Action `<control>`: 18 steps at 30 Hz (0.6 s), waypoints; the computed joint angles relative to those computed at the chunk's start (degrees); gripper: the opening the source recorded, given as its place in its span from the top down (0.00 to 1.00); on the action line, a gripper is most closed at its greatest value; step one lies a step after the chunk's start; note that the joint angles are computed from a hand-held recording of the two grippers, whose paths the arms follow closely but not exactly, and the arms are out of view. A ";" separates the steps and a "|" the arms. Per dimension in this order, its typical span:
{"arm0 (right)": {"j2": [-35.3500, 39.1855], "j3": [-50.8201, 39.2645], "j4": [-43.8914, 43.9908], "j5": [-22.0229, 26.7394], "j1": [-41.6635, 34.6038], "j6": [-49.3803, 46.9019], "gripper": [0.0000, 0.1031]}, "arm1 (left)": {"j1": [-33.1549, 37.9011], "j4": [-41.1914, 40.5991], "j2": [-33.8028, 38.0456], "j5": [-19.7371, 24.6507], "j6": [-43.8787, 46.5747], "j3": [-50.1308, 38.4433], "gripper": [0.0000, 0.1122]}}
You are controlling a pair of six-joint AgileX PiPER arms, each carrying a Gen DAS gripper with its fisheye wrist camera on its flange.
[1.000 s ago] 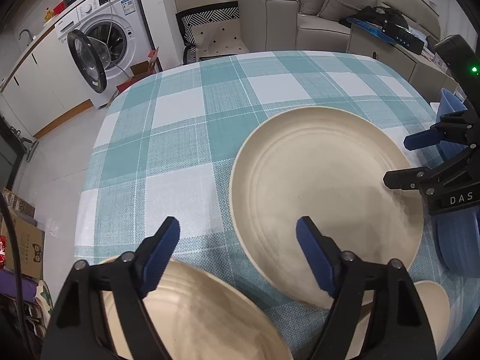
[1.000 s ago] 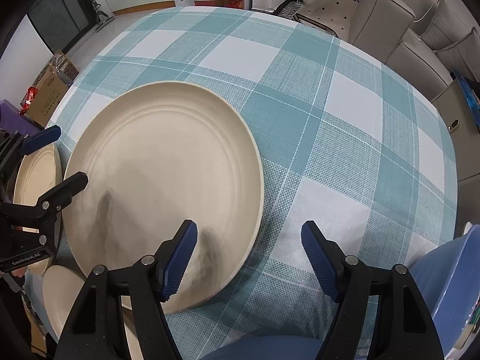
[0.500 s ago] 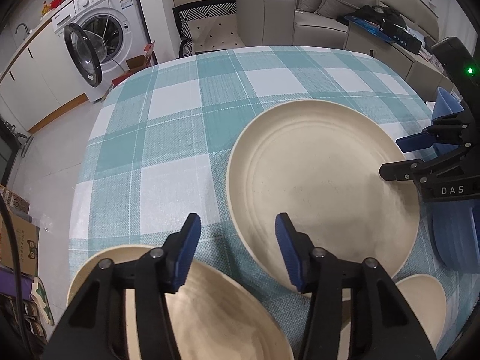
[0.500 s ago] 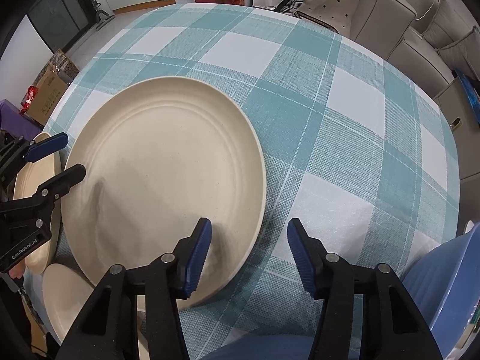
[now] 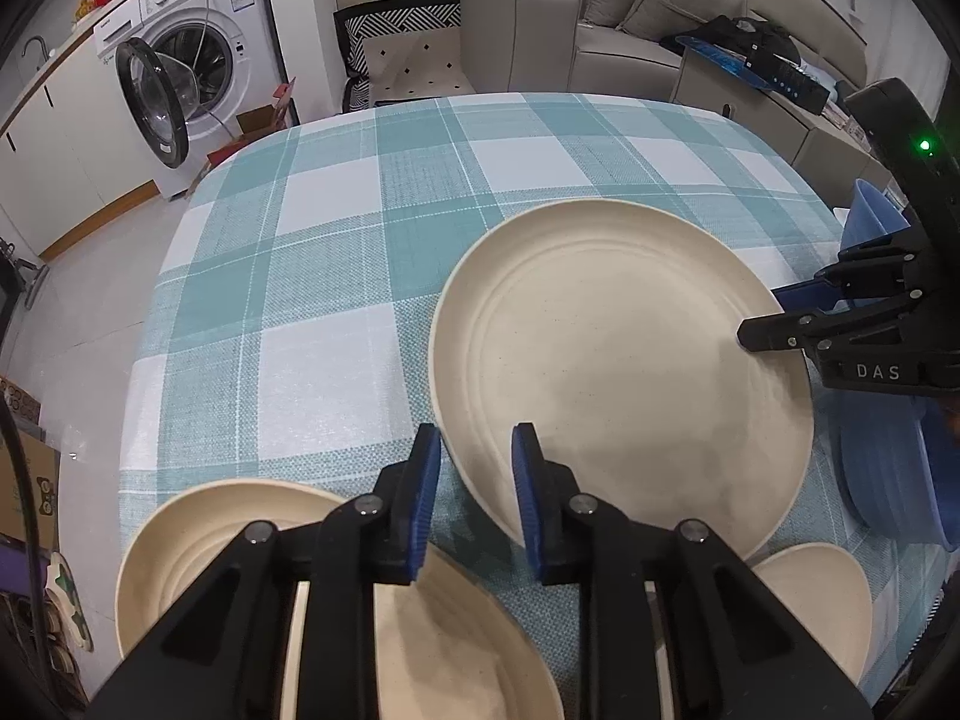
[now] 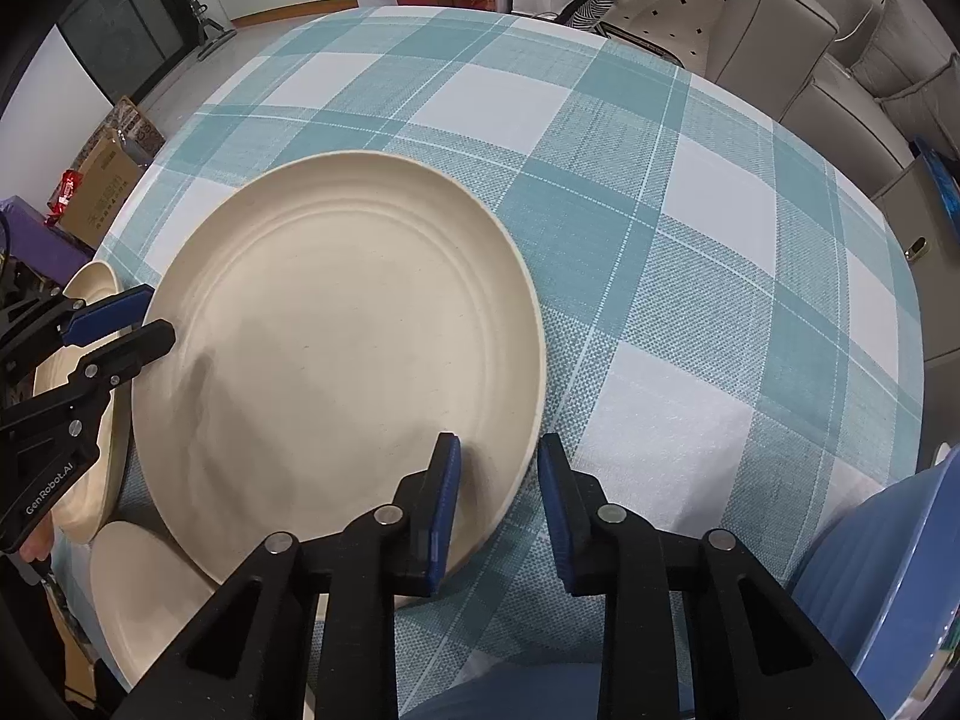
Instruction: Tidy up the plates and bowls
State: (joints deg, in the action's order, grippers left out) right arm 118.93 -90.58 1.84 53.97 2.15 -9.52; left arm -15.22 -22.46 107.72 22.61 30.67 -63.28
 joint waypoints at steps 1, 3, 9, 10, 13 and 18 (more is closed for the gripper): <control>-0.08 0.15 -0.63 -0.15 0.22 0.34 0.77 | -0.03 0.23 -0.04 0.03 -0.35 -0.01 0.81; -0.20 0.34 -0.80 -0.24 0.20 0.28 0.77 | 0.05 0.23 -0.07 0.21 -0.57 -0.07 0.83; -0.44 0.54 -0.15 0.11 -0.37 0.13 0.82 | 0.83 -1.94 0.03 1.30 0.83 -0.47 0.86; -0.51 0.61 0.02 0.15 -0.43 0.11 0.82 | 0.91 -2.20 0.07 1.45 0.90 -0.55 0.86; -0.26 0.30 -0.14 0.31 -0.41 0.50 0.83 | 0.89 -2.54 0.08 1.69 0.96 -0.64 0.86; 0.42 -0.69 -0.05 0.81 -0.08 1.17 0.83 | 1.07 -3.22 -0.31 1.97 1.23 -0.79 0.86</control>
